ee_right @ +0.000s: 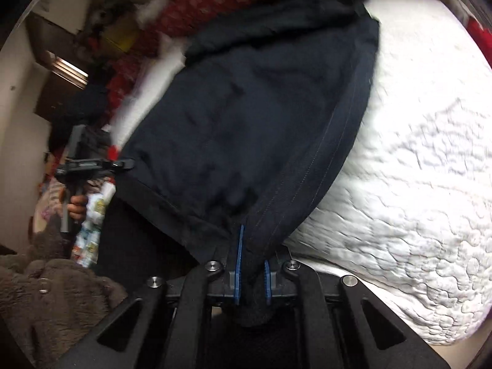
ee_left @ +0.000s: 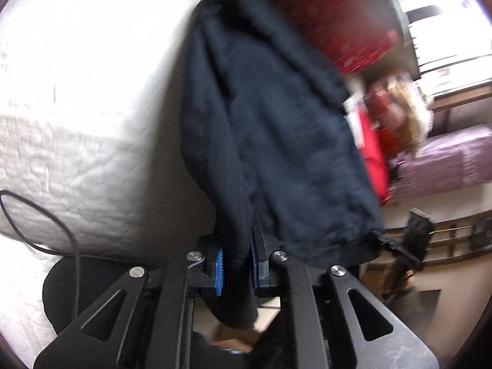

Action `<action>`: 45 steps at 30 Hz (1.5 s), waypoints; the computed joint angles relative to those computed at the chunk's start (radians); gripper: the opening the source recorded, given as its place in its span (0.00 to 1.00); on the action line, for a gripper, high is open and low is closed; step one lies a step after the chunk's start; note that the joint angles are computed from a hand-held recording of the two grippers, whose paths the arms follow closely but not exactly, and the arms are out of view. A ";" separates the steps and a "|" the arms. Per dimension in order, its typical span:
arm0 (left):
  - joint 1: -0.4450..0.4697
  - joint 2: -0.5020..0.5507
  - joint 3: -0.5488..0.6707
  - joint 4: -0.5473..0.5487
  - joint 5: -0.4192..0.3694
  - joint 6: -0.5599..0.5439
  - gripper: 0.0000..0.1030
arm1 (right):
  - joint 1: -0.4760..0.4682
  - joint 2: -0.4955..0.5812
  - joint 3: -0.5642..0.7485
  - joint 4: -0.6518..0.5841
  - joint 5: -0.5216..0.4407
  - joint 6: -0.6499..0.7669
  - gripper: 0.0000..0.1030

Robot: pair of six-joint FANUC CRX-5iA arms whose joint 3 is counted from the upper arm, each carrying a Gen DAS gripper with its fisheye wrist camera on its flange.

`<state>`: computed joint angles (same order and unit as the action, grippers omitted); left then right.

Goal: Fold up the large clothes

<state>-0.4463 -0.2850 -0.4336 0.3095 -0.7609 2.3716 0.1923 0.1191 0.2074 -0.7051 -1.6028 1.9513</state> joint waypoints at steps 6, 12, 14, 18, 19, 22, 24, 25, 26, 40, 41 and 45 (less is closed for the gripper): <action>0.066 -0.056 -0.028 0.081 0.133 -0.060 0.10 | -0.200 -0.012 0.042 -0.282 -0.031 0.020 0.09; 0.129 -0.015 -0.001 0.130 0.171 -0.103 0.10 | -0.249 0.011 0.060 -0.417 0.011 -0.035 0.09; 0.162 -0.014 0.021 0.128 0.154 -0.105 0.10 | -0.256 0.022 0.070 -0.444 0.030 -0.053 0.09; 0.209 0.024 0.069 0.113 0.142 -0.108 0.10 | -0.261 0.061 0.118 -0.501 0.069 -0.115 0.09; 0.221 0.049 0.097 0.102 0.137 -0.106 0.10 | -0.263 0.080 0.142 -0.511 0.077 -0.134 0.09; 0.258 0.126 0.185 0.061 0.118 -0.089 0.10 | -0.222 0.144 0.209 -0.516 0.155 -0.184 0.09; 0.280 0.164 0.214 0.061 0.122 -0.095 0.10 | -0.190 0.182 0.261 -0.509 0.203 -0.223 0.09; 0.293 0.191 0.234 0.062 0.125 -0.096 0.10 | -0.183 0.203 0.288 -0.498 0.225 -0.238 0.09; 0.306 0.221 0.254 0.067 0.130 -0.099 0.10 | -0.172 0.235 0.327 -0.484 0.248 -0.261 0.09; 0.411 0.639 0.633 0.029 0.006 -0.045 0.11 | -0.051 0.662 0.814 -0.333 0.409 -0.594 0.09; 0.416 0.678 0.673 0.022 -0.036 -0.030 0.12 | -0.042 0.713 0.876 -0.312 0.396 -0.643 0.09; 0.445 0.748 0.698 0.112 -0.075 -0.035 0.13 | -0.014 0.883 1.095 -0.226 0.299 -0.891 0.15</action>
<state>-0.0013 0.4634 0.2640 0.4214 -0.8355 2.3362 0.1780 1.0018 1.3029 -0.9313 -1.3040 1.0607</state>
